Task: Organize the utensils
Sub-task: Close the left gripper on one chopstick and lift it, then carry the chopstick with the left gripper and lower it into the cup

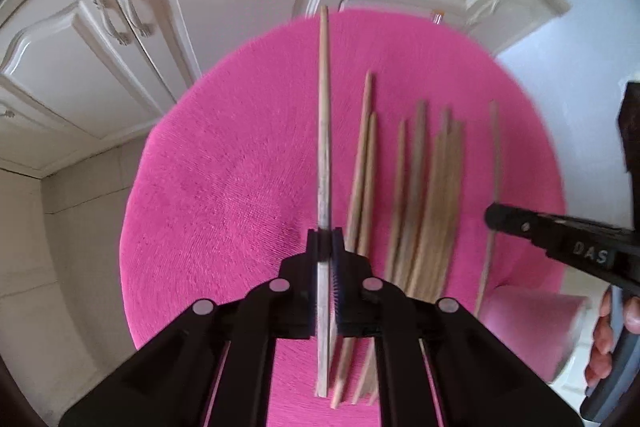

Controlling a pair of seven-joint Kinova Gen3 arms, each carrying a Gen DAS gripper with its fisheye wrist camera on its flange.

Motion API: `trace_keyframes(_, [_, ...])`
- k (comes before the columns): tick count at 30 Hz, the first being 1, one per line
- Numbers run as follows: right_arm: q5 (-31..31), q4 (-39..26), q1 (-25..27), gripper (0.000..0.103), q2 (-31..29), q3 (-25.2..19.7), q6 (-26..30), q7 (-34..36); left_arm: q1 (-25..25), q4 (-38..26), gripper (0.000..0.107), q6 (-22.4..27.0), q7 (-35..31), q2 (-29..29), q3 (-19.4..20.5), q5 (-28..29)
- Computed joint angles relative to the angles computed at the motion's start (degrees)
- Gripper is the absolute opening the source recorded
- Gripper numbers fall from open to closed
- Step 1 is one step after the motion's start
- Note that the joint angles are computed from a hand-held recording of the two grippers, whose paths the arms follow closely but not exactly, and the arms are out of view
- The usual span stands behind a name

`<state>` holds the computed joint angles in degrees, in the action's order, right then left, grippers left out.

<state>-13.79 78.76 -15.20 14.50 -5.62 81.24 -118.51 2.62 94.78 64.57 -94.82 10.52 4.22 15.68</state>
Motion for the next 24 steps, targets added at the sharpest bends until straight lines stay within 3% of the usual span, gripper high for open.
trace_keyframes(5, [-2.12, -0.62, 0.65, 0.006, -3.54, -0.56, -0.28, 2.90, -1.46, 4.84, 0.006, -4.28, -0.77, -7.07, -0.44, 3.70])
trace_keyframes(11, [-5.96, -4.02, 1.12, 0.006, -6.86, -0.89, -0.64, 6.76, 0.35, 8.18, 0.006, -7.67, 5.72, -16.16, -0.67, 2.95])
trace_keyframes(18, [-16.60, -8.47, 6.25, 0.006, -11.61, 1.78, 3.77, 20.59, -11.72, 8.85, 0.006, -12.47, 21.10, -28.97, 16.30, 2.00])
trace_keyframes(24, [-18.81, -9.76, 9.66, 0.006, -16.77, 4.63, 6.48, 32.38, -23.82, 11.03, 0.006, -16.77, 32.71, -43.08, 30.34, 5.75])
